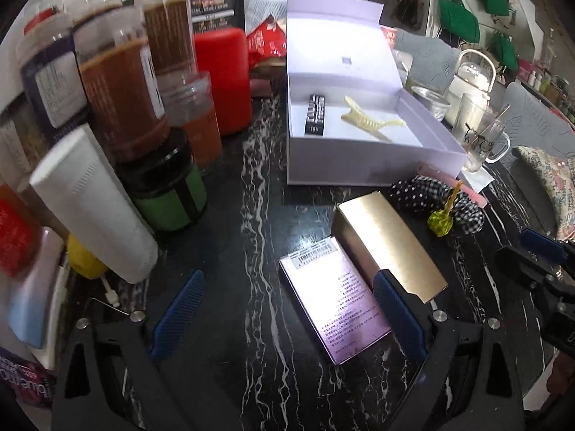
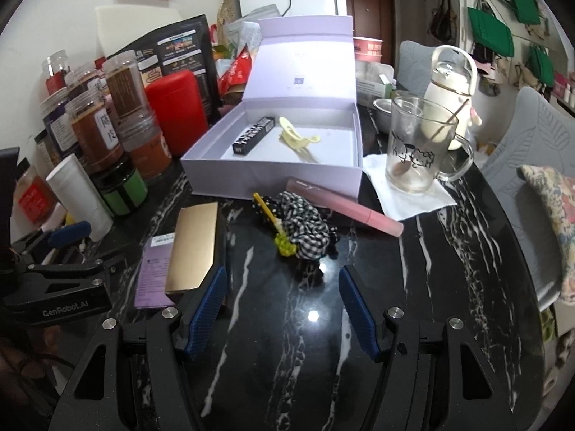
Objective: Organize rigid objects
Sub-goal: 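Grasp the lilac EYES card box with the left gripper while the right grasps the gingham scrunchie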
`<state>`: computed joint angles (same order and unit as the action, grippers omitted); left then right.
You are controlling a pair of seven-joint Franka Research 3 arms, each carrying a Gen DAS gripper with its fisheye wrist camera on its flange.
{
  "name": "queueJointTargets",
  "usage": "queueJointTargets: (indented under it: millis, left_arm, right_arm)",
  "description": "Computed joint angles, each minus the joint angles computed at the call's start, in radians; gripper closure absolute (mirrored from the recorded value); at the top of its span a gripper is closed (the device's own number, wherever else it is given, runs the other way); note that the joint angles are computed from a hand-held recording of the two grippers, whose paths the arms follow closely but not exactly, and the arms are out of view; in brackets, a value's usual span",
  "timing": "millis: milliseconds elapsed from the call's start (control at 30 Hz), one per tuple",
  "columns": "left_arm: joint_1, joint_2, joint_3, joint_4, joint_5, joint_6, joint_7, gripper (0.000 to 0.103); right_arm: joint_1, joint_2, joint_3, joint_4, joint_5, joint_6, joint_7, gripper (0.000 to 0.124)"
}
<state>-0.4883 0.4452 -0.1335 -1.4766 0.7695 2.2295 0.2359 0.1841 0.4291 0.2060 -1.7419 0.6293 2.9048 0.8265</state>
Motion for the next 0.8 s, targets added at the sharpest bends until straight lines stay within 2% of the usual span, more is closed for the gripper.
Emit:
queueJointTargets:
  millis: [300,533,667,767,800]
  left_arm:
    - [0.052,0.036,-0.014,-0.002,-0.111,0.102,0.045,0.007]
    - [0.045,0.104,-0.007,0.084,-0.179,0.062,0.138,0.007]
    - [0.029,0.136,0.004,0.134,-0.189,0.024,0.171,0.007]
    - [0.011,0.158,0.015,0.169,-0.173,0.007,0.19,0.018]
    - [0.006,0.152,0.019,0.159,-0.163,0.015,0.192,0.027]
  right_arm:
    - [0.023,0.04,-0.035,0.044,-0.054,-0.011,0.063,0.059]
    - [0.042,0.08,-0.068,0.097,-0.129,-0.03,0.139,0.059]
    - [0.015,0.093,-0.039,0.113,-0.123,-0.024,0.127,0.059]
    - [0.014,0.111,-0.043,0.138,-0.132,-0.033,0.137,0.059]
    - [0.015,0.118,-0.046,0.148,-0.137,-0.042,0.143,0.059]
